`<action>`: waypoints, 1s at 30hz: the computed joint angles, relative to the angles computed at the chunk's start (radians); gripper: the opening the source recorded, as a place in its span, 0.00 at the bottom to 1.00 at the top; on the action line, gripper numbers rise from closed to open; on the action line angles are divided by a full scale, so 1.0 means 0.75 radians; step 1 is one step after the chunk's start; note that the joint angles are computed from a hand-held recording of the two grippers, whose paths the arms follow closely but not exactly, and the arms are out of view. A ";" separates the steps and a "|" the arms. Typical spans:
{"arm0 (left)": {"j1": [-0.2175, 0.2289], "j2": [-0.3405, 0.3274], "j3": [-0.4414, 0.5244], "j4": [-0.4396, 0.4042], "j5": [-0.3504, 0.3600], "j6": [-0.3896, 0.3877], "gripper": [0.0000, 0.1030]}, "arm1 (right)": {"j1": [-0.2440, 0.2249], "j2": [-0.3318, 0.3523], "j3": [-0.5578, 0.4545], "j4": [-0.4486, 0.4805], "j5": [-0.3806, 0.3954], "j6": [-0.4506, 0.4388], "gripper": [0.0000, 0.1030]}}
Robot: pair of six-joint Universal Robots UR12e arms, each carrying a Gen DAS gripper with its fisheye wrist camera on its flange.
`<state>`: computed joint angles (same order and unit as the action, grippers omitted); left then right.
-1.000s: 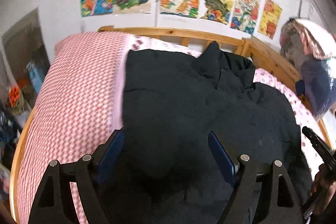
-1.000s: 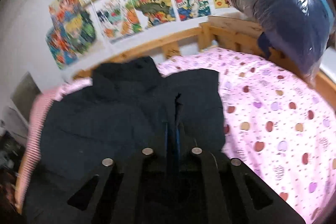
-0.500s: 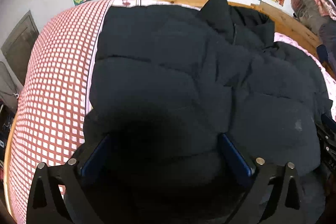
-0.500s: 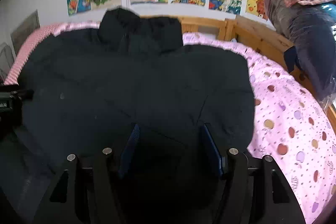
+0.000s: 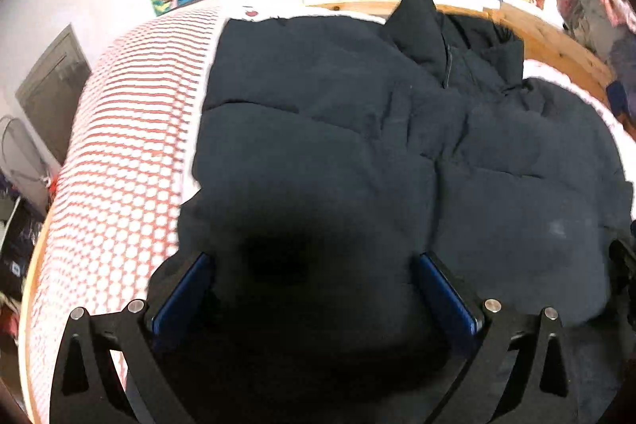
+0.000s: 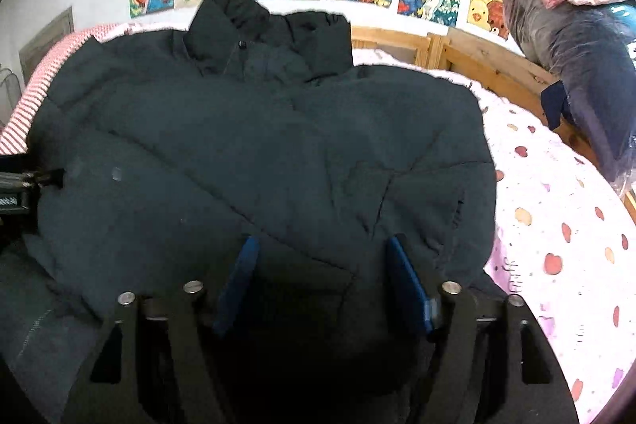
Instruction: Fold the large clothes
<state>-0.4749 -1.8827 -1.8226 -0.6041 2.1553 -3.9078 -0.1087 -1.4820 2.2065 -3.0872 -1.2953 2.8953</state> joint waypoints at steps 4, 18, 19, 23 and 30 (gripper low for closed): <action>-0.055 0.074 -0.026 0.075 -0.024 -0.026 1.00 | -0.068 -0.090 0.033 0.032 0.129 0.003 0.72; -0.334 0.275 -0.048 0.083 0.223 -0.075 1.00 | -0.410 -0.562 0.136 0.416 0.606 -0.200 0.90; -0.350 0.286 -0.042 0.073 0.238 -0.072 1.00 | -0.429 -0.587 0.138 0.441 0.632 -0.212 0.93; -0.403 0.319 -0.010 -0.028 0.265 -0.110 1.00 | -0.516 -0.697 0.137 0.601 0.755 -0.280 0.94; -0.423 0.339 0.080 -0.295 0.301 -0.225 1.00 | -0.592 -0.781 0.072 0.938 0.902 -0.506 0.94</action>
<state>-0.7922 -1.6288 -1.7629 -0.8254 2.3806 -4.0765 -0.5530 -2.0675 2.2602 -2.3838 -0.6185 2.5161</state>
